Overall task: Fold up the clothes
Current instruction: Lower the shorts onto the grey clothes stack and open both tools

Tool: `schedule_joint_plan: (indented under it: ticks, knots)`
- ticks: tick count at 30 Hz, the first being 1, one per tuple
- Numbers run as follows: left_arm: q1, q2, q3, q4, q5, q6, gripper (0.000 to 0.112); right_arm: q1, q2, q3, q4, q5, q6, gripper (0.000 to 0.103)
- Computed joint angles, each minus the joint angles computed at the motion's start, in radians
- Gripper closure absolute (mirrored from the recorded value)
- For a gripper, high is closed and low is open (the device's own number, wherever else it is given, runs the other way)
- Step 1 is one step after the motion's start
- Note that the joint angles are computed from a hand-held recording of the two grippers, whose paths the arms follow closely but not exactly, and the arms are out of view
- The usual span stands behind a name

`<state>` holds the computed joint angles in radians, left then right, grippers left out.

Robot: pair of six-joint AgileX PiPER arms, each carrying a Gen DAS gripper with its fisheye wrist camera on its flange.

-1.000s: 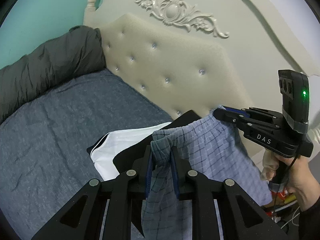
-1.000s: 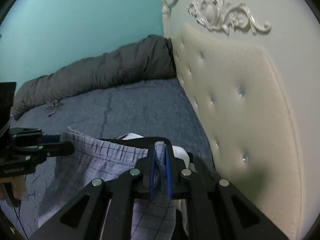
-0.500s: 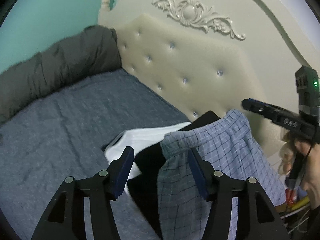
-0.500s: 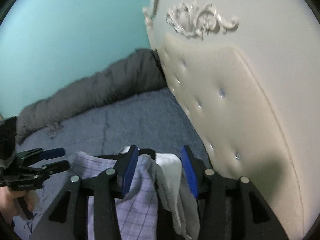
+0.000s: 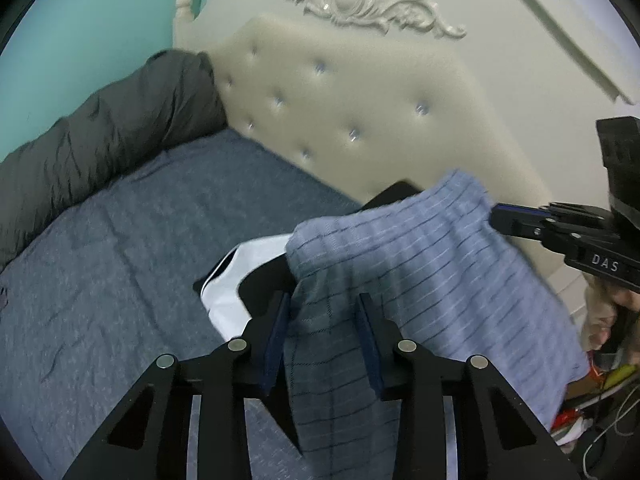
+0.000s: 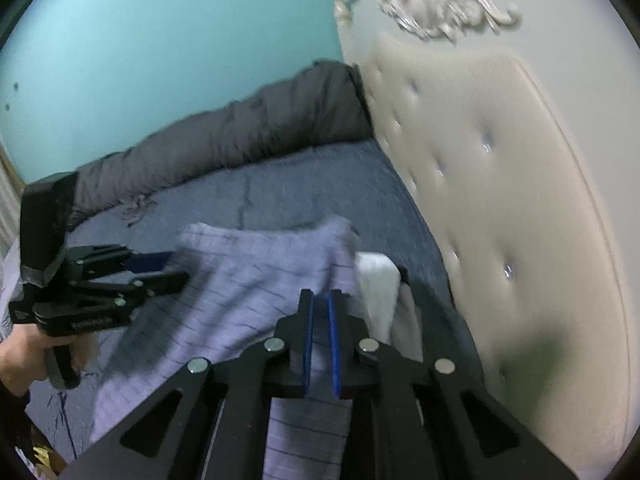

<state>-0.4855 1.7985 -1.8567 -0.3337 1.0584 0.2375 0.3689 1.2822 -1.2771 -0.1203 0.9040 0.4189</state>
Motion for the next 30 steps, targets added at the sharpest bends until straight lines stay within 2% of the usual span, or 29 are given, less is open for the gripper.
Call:
schedule_joint_plan:
  ticks: [4,9,13,18,20,25,30]
  knots:
    - [0.003,-0.007,0.029,0.026,-0.02,-0.022,0.075,-0.041,-0.033,0.064,-0.009,0.003,0.046,0.097]
    - [0.013,-0.065,0.07,0.022,-0.025,-0.019,0.075,-0.045,-0.147,0.103,0.029,-0.006,0.032,0.097]
    - [0.03,-0.138,0.117,-0.025,0.007,0.003,0.075,0.053,-0.195,0.084,0.029,0.038,0.042,0.097]
    - [0.045,-0.266,0.269,-0.06,0.017,0.059,0.075,0.238,-0.253,0.146,-0.054,0.057,0.186,0.097]
    - [0.053,-0.311,0.334,-0.07,0.013,0.084,0.075,0.27,-0.247,0.17,-0.098,0.062,0.233,0.097]
    - [0.095,-0.373,0.457,-0.103,0.002,0.112,0.075,0.303,-0.322,0.27,-0.195,0.054,0.402,0.101]
    - [0.093,-0.405,0.529,-0.083,-0.017,0.102,0.075,0.351,-0.369,0.303,-0.264,0.106,0.519,0.101]
